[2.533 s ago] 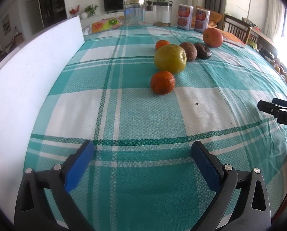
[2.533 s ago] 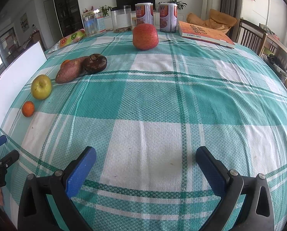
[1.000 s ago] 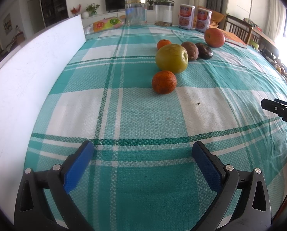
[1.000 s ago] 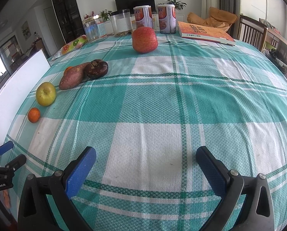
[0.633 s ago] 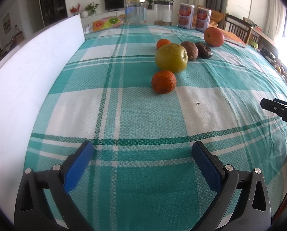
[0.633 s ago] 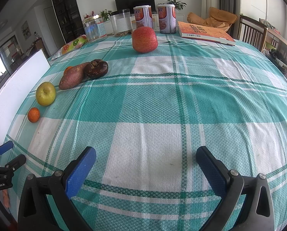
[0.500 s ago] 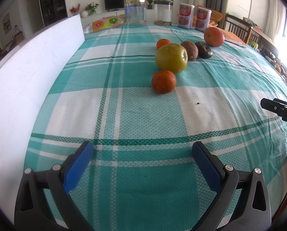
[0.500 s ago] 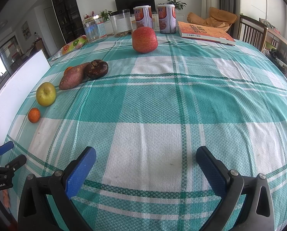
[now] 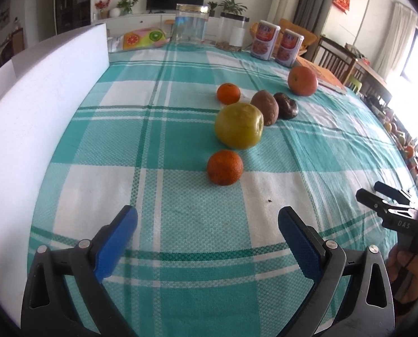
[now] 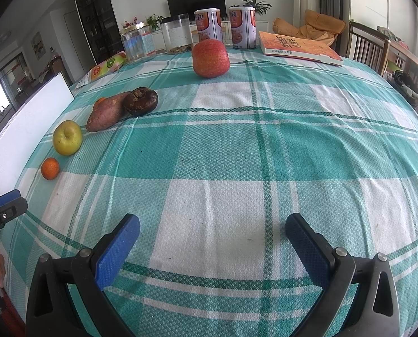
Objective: Organize fruits
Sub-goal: 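Grasp the small orange with the left tool and lift it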
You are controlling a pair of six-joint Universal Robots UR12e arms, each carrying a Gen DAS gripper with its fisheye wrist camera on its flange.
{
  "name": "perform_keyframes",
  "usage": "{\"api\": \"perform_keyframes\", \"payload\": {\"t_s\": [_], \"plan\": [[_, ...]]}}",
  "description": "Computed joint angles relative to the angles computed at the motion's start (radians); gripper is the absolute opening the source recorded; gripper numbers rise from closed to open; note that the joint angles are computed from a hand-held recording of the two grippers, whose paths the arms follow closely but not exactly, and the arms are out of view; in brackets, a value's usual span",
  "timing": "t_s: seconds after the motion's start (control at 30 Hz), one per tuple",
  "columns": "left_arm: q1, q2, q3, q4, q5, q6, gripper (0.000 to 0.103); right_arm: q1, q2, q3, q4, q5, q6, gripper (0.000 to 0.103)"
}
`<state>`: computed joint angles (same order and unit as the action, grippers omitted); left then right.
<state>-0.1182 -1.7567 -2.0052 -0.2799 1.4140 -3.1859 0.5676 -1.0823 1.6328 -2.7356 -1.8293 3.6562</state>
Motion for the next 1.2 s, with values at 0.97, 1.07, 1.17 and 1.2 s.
{"api": "perform_keyframes", "payload": {"t_s": [0.97,1.07,1.17,1.2], "plan": [[0.022,0.010,-0.050,0.054,0.078,0.010,0.067,0.007,0.007,-0.016,0.037,-0.024,-0.008,0.103],[0.024,0.010,-0.051,0.054,0.059,0.021,0.073,0.009,0.010,-0.022,0.051,-0.034,-0.011,0.103],[0.030,0.011,-0.053,0.056,0.038,0.017,0.074,0.015,0.017,-0.038,0.090,-0.056,-0.019,0.103],[0.031,0.011,-0.053,0.056,0.037,0.017,0.074,0.018,0.020,-0.047,0.110,-0.067,-0.024,0.103]]}}
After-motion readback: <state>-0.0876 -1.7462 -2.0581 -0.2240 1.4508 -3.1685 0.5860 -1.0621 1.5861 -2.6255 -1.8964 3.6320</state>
